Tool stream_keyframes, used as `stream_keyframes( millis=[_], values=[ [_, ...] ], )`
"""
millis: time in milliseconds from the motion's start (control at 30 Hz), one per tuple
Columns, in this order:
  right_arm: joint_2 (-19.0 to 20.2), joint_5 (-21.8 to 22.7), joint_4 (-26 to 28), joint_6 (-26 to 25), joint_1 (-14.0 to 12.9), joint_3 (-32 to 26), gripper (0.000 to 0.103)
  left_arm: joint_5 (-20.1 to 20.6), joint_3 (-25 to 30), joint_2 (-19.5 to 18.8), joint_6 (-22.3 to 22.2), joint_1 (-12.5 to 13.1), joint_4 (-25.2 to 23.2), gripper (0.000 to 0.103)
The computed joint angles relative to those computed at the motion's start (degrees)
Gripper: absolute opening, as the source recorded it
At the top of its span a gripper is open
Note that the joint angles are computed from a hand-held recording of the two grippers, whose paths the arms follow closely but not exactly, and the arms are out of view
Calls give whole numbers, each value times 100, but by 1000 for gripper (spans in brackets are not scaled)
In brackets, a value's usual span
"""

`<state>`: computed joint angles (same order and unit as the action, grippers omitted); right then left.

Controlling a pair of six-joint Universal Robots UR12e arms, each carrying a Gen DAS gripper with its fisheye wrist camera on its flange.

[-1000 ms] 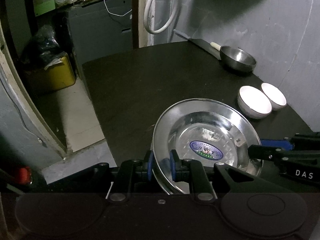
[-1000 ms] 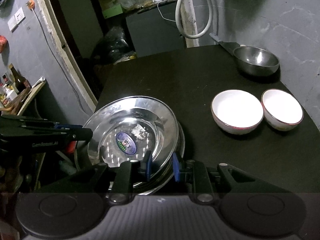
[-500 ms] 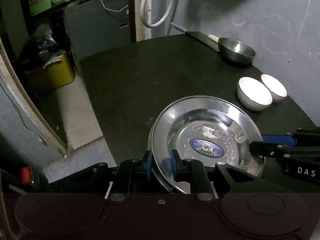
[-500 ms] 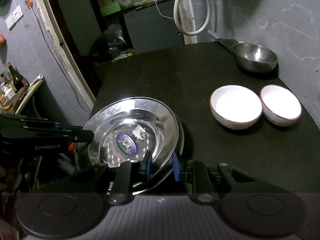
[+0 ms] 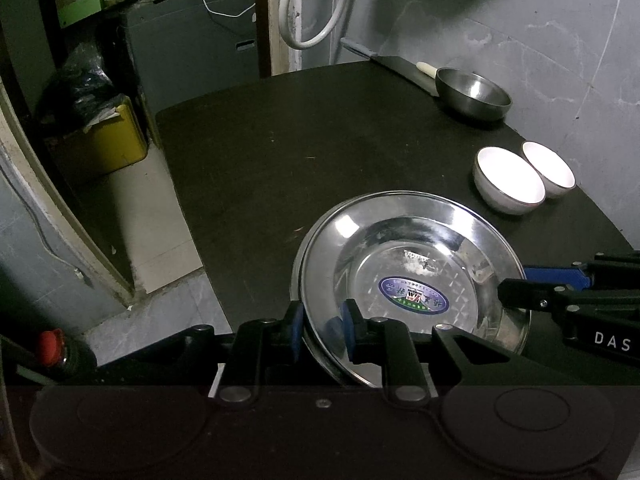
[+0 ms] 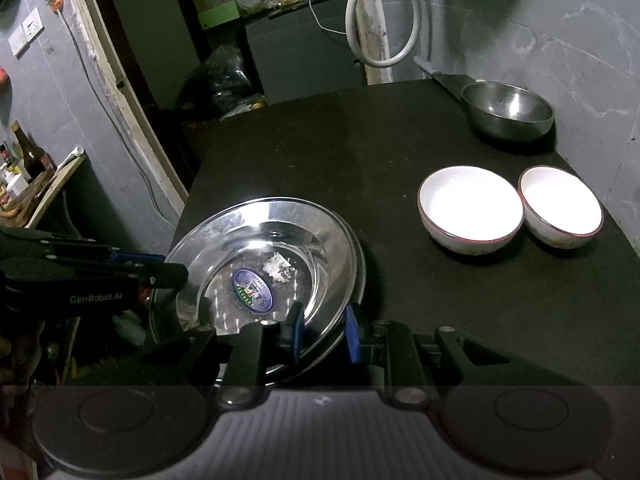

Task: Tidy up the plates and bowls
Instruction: 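Lift the labelled plate with both tools and carry it over the plate stack, then lower the labelled plate onto the stack and open both tools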

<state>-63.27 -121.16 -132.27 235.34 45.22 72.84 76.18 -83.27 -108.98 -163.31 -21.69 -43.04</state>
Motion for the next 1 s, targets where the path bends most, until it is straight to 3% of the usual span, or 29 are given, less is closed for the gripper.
stream_keyframes(
  millis=[900,1000],
  values=[
    [3,-29,-74,-42,-15,33,26,58,-47,23,-23,-9,61,24],
    [3,3,-73,-68,-26,46,26,-113,-18,17,-37,13,-54,24]
  ],
)
